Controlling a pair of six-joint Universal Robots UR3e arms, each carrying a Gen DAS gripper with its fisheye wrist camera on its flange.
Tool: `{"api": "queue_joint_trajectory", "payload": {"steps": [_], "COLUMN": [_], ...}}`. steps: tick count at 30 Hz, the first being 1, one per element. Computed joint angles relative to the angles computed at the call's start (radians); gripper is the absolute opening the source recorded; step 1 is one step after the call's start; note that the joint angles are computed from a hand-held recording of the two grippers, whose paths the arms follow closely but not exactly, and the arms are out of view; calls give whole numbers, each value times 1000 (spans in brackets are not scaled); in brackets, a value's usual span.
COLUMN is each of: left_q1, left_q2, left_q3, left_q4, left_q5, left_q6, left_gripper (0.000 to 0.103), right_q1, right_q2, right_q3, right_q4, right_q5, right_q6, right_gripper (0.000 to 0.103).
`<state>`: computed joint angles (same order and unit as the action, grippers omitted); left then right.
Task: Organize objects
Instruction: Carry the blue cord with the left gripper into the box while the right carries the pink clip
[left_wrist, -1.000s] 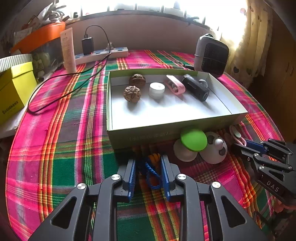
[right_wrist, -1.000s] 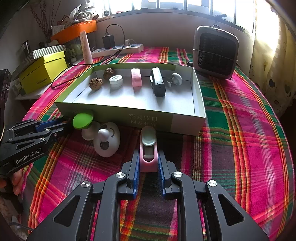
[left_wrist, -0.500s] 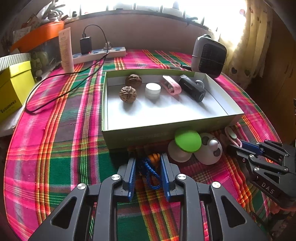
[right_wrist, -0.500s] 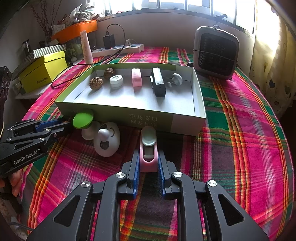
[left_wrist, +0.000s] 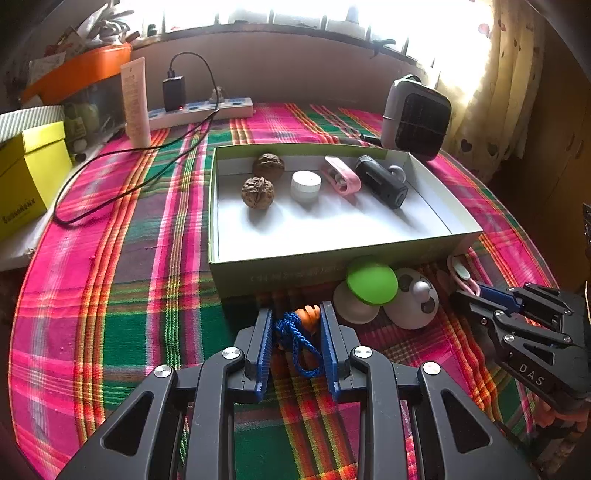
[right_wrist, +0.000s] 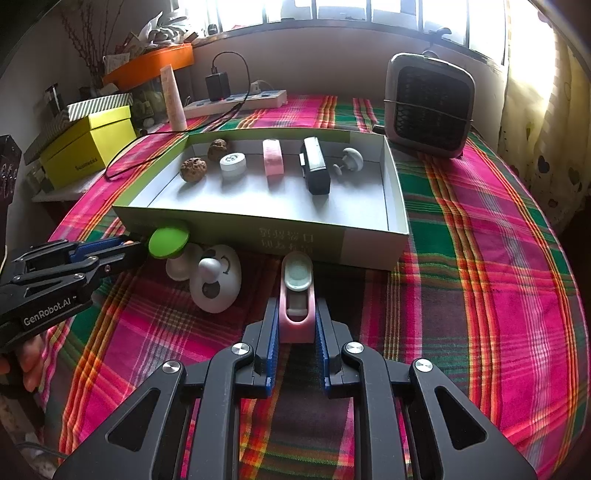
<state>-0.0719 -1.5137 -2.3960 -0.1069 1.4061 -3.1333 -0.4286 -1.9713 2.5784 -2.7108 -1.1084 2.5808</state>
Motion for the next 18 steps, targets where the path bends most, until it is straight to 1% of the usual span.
{"api": "queue_joint_trajectory", "payload": {"steps": [18], "left_q1": [14], "left_q2": [97], "left_q3": [-3], "left_q4": [-50], "left_q5": [-22], "left_q6": [-4], "left_gripper": [23], "right_q1": [-65], "right_q2": [-160], "right_q3": [0], "right_q4": [160], "right_q5": [78], "right_q6": [-49], "right_gripper": [18]}}
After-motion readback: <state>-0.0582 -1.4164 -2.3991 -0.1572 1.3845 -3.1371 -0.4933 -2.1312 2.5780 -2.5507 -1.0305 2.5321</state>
